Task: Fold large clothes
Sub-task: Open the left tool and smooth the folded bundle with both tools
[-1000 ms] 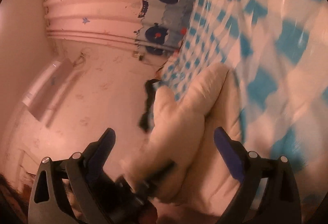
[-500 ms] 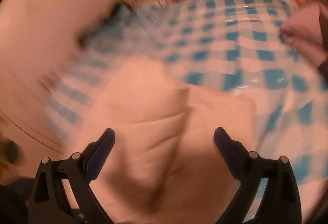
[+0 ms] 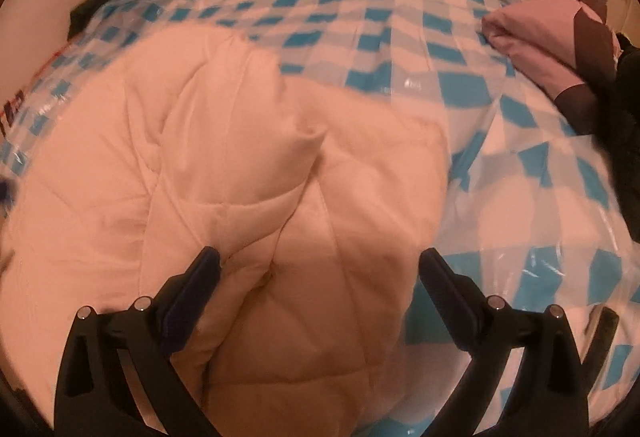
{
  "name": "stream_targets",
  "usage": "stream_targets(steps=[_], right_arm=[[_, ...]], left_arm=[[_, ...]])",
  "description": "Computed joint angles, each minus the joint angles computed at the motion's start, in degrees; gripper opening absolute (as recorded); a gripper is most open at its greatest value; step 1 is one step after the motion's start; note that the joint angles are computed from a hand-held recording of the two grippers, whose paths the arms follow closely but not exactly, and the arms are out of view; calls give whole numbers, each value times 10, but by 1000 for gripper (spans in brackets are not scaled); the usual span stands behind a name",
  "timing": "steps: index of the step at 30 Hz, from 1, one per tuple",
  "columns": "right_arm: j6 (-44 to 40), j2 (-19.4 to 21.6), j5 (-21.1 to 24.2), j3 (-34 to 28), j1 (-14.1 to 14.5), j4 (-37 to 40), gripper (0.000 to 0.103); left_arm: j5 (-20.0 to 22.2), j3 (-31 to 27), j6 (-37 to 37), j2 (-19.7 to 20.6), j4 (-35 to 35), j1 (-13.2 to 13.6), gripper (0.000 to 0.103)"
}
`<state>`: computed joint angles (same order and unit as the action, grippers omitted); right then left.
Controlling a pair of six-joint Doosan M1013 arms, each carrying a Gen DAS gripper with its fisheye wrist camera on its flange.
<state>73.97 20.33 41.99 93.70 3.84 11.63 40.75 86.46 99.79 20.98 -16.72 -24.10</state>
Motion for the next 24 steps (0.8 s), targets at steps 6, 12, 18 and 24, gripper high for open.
stream_targets(steps=[6,12,18,24], right_arm=[[42,-21,1,6,8,-52,94],[68,-23,-15,20,7,-32,94],[110,-46,-122,70,16,-8,94],[44,-41,-193,42,47,74,81]], left_arm=[[-34,29,12,-35,-68,36,59],[93,-2,33,34,-268,114,74],[70,-2,87,45,-286,83,87],[-84,26,164,-27,-200,60,63]])
